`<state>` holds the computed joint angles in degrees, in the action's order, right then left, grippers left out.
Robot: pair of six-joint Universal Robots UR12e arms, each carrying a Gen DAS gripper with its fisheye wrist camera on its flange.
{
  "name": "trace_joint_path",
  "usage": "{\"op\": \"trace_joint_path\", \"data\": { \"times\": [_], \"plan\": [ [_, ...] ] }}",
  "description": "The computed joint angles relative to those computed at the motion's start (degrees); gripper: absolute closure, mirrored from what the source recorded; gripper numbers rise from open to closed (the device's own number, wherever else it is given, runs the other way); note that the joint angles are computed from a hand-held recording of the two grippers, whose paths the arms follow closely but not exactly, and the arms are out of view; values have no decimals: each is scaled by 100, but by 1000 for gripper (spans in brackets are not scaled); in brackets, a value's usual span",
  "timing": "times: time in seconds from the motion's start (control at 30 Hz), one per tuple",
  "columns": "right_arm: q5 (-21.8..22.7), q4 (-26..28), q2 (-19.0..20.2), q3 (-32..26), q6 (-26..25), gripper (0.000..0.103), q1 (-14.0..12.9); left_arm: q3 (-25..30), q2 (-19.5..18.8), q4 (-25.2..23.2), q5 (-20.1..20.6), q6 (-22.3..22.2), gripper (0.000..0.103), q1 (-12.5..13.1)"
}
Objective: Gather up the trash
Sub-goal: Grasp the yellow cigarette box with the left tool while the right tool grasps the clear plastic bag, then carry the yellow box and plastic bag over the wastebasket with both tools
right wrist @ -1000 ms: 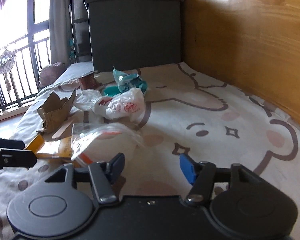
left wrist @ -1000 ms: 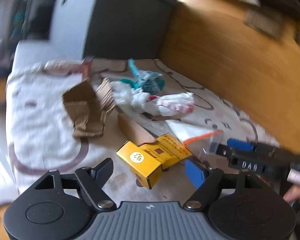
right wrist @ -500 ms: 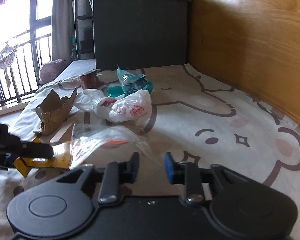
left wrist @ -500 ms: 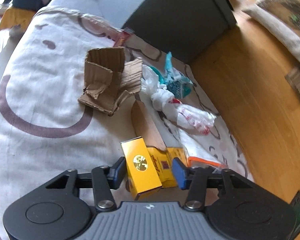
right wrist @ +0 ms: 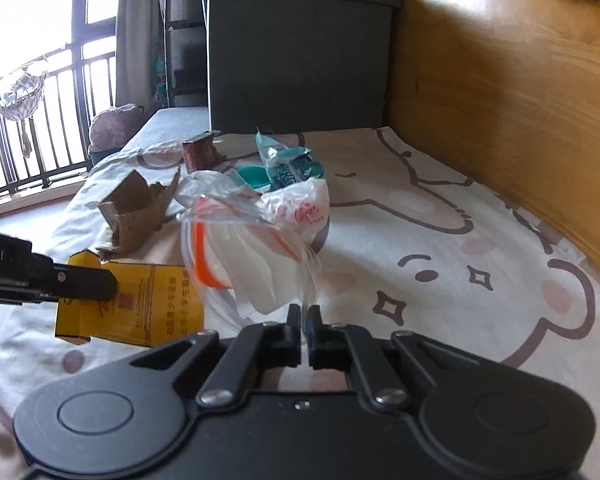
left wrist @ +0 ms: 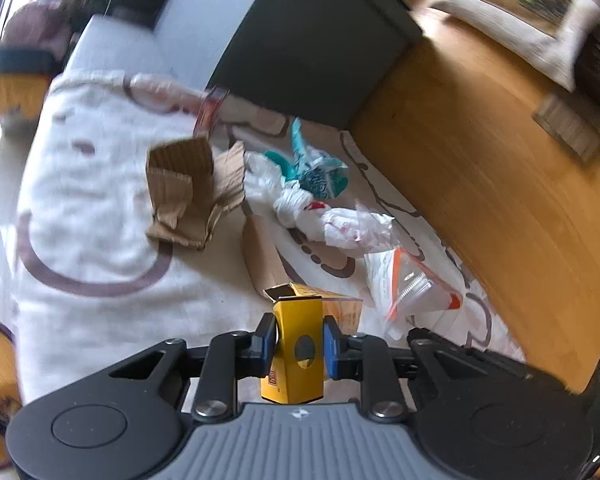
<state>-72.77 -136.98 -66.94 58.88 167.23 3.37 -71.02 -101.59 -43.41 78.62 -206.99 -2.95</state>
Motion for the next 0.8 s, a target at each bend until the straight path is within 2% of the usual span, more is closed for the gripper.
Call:
{"op": "trace_joint_path", "data": {
  "times": [0.2, 0.47, 0.8],
  "plan": [
    [162, 181, -234, 107, 168, 100, -52, -26, 203, -169, 405, 611, 78, -90],
    [123, 404, -564, 280, 303, 101, -39, -119, 479, -439, 962, 1327, 78, -232],
    [195, 545, -883, 462, 406, 101, 31, -354, 847, -545, 1313, 1597, 78, -262]
  ]
}}
